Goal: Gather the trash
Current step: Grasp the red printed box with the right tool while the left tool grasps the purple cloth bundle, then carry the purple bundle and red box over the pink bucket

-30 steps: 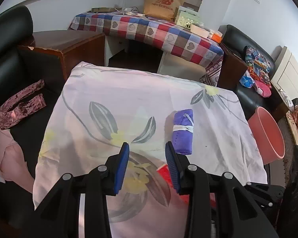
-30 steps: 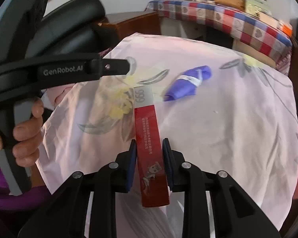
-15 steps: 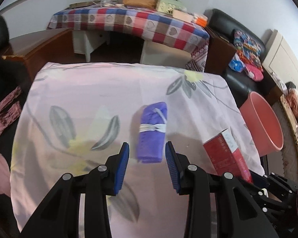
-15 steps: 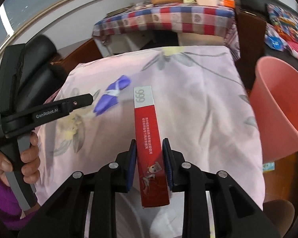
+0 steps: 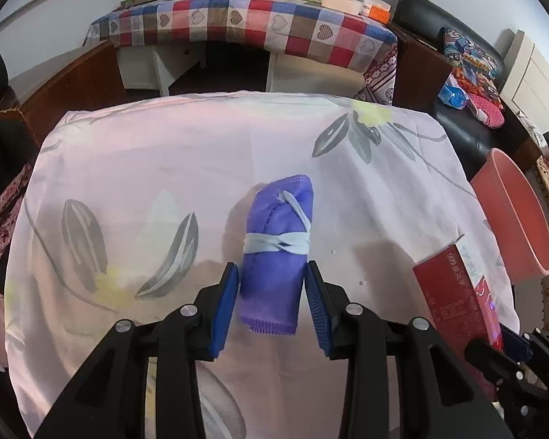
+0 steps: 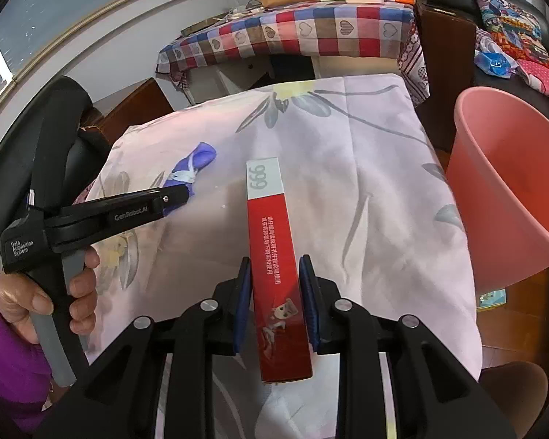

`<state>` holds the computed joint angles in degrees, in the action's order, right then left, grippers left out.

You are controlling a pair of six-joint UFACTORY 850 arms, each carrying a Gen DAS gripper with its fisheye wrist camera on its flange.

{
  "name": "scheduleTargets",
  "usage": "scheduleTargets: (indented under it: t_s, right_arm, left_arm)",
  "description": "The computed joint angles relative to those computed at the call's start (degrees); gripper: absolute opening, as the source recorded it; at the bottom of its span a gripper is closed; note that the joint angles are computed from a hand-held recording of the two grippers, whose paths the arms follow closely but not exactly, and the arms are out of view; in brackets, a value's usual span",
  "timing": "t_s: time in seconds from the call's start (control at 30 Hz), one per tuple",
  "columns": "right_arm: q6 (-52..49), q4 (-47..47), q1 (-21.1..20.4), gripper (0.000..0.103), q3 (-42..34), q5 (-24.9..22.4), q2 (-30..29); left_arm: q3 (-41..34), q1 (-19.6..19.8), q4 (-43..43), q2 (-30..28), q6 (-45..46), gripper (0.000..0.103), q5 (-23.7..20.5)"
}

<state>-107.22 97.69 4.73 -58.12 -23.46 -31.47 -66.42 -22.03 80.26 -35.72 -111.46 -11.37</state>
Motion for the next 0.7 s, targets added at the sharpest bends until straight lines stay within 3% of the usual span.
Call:
scheduleTargets:
  t_s: [0.37,0.7]
  right_arm:
    - [-3.38,4.31,-1.26,0.026,1.0,-0.97,0.53]
    - [-10.17,13.6,-4.41,0.026,1.19,-1.58,2.25]
  left_arm:
    - [2.24,-2.54,19.14,2.65,-18.32,0.03,-2.45]
    - [-1.05,-7.3,24.36,3.89,-21.13,0.03,-3.36]
